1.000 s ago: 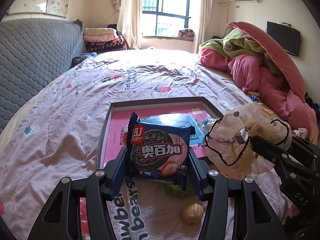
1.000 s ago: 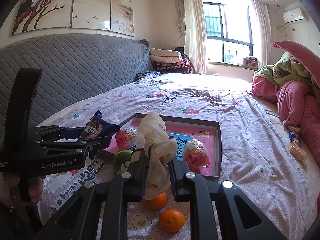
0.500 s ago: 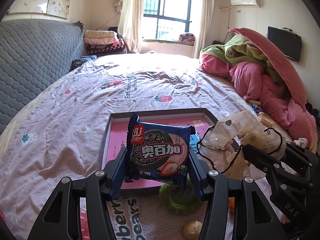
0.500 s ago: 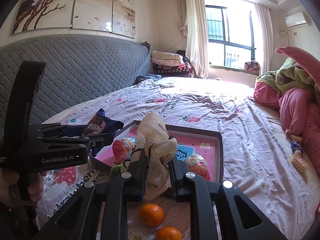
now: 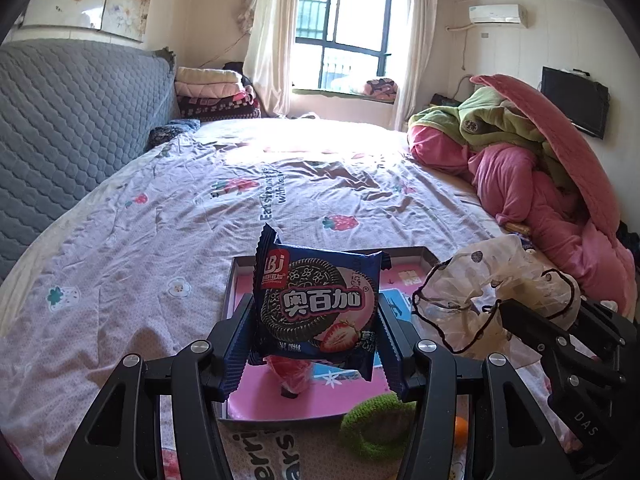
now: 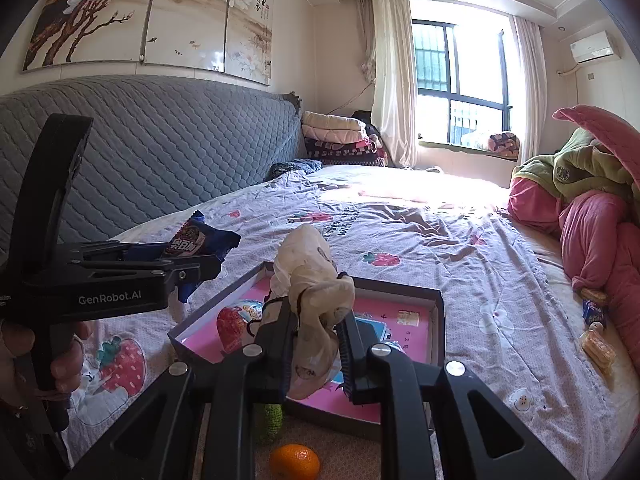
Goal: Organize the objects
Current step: 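Lift the cookie pack and mesh bag and carry them toward the tray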
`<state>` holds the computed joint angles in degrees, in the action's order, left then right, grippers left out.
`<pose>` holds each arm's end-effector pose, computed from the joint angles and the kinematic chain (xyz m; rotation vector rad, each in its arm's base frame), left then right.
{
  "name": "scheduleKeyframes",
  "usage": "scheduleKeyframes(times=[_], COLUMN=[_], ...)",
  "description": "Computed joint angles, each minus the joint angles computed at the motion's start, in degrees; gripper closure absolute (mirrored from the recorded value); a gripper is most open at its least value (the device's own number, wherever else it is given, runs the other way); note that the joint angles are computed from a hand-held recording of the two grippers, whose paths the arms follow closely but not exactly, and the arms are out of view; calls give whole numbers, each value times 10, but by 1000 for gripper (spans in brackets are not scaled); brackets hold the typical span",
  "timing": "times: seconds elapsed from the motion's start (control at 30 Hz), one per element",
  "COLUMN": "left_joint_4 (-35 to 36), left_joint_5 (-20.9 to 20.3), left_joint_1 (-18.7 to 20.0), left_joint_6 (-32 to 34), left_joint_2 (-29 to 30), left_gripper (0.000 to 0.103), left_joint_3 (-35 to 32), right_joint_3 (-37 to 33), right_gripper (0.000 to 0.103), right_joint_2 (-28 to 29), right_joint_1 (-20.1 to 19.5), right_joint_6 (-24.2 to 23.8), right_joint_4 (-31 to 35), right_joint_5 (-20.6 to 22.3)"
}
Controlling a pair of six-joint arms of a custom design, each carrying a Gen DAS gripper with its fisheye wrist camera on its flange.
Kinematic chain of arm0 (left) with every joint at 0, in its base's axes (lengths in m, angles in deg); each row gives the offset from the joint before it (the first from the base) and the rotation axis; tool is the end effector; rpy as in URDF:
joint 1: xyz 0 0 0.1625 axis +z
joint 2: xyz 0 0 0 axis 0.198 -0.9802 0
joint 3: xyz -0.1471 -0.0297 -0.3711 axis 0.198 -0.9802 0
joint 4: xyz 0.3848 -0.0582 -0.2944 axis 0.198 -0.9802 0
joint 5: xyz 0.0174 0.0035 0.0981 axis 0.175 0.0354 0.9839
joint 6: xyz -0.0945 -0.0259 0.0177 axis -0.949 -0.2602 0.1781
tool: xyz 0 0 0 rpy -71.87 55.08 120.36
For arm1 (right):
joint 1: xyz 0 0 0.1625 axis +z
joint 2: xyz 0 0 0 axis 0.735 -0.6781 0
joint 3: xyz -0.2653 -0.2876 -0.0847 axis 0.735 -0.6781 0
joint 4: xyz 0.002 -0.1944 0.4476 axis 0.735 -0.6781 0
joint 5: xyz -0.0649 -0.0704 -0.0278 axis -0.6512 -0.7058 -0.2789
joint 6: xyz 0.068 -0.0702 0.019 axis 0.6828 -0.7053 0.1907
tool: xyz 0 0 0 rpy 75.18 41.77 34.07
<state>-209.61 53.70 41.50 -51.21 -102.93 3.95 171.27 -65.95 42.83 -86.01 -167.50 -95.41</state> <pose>-0.2981 -0.7547 0.1165 0.2811 2.1383 -1.2246 0.1457 -0.7712 0.2334 1.2889 -2.3275 1.0655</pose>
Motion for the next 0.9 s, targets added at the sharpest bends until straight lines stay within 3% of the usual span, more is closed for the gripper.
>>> scheduleKeyframes(times=[0.9], left_joint_4=[-27], left_joint_5=[2], left_joint_1=[23], left_joint_6=[32], left_joint_2=[10], left_gripper=[45], left_joint_3=[-46], right_joint_3=[-90], right_gripper=[83], right_joint_2=[58], right_joint_1=[15], right_joint_6=[-2], right_joint_4=[4], right_joint_5=[13])
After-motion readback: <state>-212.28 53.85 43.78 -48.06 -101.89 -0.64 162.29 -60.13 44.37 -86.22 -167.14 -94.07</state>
